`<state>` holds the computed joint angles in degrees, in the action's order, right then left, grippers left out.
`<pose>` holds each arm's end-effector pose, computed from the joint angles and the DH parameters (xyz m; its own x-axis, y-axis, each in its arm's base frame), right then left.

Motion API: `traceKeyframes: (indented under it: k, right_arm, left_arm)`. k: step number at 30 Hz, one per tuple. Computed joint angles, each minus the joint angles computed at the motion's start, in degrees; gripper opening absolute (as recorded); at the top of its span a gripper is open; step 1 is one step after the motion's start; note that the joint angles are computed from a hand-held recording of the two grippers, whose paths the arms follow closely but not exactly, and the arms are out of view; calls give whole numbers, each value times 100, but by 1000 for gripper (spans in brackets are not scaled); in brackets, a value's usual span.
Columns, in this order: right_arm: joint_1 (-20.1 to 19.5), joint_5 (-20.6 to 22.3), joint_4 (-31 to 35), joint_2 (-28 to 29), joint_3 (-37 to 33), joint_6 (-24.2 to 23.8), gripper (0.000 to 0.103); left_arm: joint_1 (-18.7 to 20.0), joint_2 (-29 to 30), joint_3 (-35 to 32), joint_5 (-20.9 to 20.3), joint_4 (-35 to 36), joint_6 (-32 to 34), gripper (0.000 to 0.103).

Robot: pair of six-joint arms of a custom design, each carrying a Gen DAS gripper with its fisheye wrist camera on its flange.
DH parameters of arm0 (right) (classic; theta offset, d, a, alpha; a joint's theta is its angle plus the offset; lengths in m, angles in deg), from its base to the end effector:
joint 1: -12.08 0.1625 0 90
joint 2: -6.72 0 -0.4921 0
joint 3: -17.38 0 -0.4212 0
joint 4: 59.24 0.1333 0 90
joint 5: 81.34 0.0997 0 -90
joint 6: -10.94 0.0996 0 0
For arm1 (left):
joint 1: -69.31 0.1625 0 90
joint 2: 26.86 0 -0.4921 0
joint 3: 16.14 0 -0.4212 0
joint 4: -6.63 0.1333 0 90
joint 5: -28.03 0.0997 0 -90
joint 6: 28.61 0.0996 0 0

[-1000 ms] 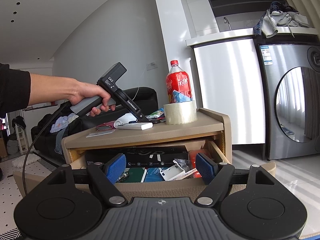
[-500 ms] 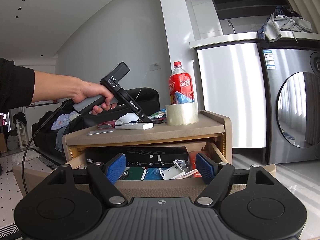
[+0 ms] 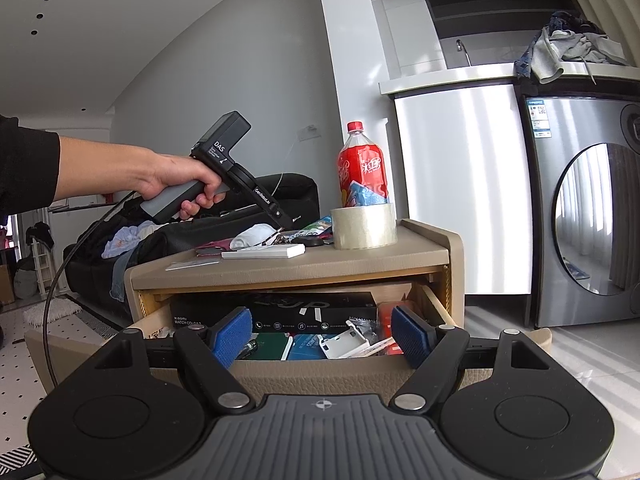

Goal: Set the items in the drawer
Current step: 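Lift the stick with the left gripper and carry it toward the open drawer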

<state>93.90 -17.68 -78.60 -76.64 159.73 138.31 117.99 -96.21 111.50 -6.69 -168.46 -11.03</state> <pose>0.1360 -0.3015 0.1566 -0.6400 -0.6297 0.4403 -0.6885 0.2157 -0.6924 -0.1748 -0.5247 0.2590 -0.4630 0.2956 -0.8356 0.7649 0.6095 -0.2082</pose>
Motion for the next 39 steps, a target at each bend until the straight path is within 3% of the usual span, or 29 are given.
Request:
traceKeyframes:
  k: [12,22,28,39]
  right_arm:
    - [94,138,-139,11,31,27,81]
    - [233,346,75,-25,-77,218,81]
    - [353,541,128,-69,-107,379,81]
    - [496,543,325,-206,-113,390,81]
  left_arm:
    - [-376,-151,303,432,-662,-294,4]
    - [-877,-567,650,1047,-157,-1319,4]
    - [-1295,-866,880,1206,401,-2027,4]
    - [-2034,-1139,1475,1599,352,-2741,4]
